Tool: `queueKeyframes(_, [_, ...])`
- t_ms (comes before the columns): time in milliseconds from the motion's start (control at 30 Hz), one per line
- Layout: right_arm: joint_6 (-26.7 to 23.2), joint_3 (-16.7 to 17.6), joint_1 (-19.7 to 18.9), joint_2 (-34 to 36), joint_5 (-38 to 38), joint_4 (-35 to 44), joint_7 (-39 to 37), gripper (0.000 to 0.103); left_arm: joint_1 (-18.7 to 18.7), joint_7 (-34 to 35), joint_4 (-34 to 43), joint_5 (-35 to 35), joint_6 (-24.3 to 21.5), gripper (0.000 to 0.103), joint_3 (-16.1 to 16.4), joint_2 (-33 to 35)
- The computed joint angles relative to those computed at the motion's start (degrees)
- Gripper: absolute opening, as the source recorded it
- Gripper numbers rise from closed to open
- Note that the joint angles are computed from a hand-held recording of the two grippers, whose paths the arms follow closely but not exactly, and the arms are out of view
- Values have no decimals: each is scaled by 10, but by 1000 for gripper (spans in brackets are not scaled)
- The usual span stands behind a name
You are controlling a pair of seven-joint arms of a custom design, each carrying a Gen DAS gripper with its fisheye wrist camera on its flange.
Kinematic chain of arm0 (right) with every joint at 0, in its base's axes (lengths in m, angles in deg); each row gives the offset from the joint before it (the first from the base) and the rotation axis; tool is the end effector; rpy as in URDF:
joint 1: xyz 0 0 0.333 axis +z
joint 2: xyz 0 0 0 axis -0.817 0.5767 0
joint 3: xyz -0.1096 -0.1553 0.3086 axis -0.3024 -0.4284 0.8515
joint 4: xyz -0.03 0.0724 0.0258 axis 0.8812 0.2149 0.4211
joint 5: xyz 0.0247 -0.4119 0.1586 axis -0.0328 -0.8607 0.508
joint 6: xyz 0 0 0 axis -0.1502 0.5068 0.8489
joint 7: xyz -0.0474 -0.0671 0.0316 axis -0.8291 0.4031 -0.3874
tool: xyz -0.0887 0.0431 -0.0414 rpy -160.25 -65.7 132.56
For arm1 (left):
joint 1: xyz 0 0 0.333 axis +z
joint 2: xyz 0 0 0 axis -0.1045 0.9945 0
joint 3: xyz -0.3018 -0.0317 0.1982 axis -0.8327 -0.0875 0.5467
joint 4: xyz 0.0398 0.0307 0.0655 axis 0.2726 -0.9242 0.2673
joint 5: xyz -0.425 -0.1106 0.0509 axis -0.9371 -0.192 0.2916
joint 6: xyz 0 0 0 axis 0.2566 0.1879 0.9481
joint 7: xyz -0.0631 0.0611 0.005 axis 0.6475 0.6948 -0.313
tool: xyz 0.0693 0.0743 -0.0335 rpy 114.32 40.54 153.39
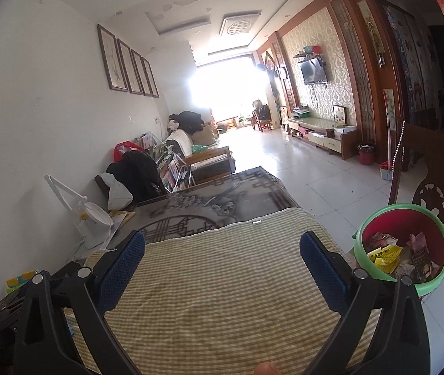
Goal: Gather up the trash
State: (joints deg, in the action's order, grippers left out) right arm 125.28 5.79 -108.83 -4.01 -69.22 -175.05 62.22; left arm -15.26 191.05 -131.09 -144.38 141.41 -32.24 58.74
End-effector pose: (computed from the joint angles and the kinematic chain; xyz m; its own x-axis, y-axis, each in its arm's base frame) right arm 0.5069 0.1278 0.5628 -0.3250 -0.9073 -0.2668 -0.2726 0.3600 -0.8922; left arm 0.6166 -0.1821 0.5583 -0.3792 -0.9091 0.1724 -0.4988 0.0440 -0.8656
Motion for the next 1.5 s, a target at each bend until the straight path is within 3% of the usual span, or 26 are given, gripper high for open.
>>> queueKeyframes(500, [-6,-4,0,9,-5,-4,5,96,5,-104,-6,110,-27,98,2,4])
queueKeyframes(1500, [-5,-3,0,20,-17,-2,4,96,9,-97,-4,107,-32,98,-1,4])
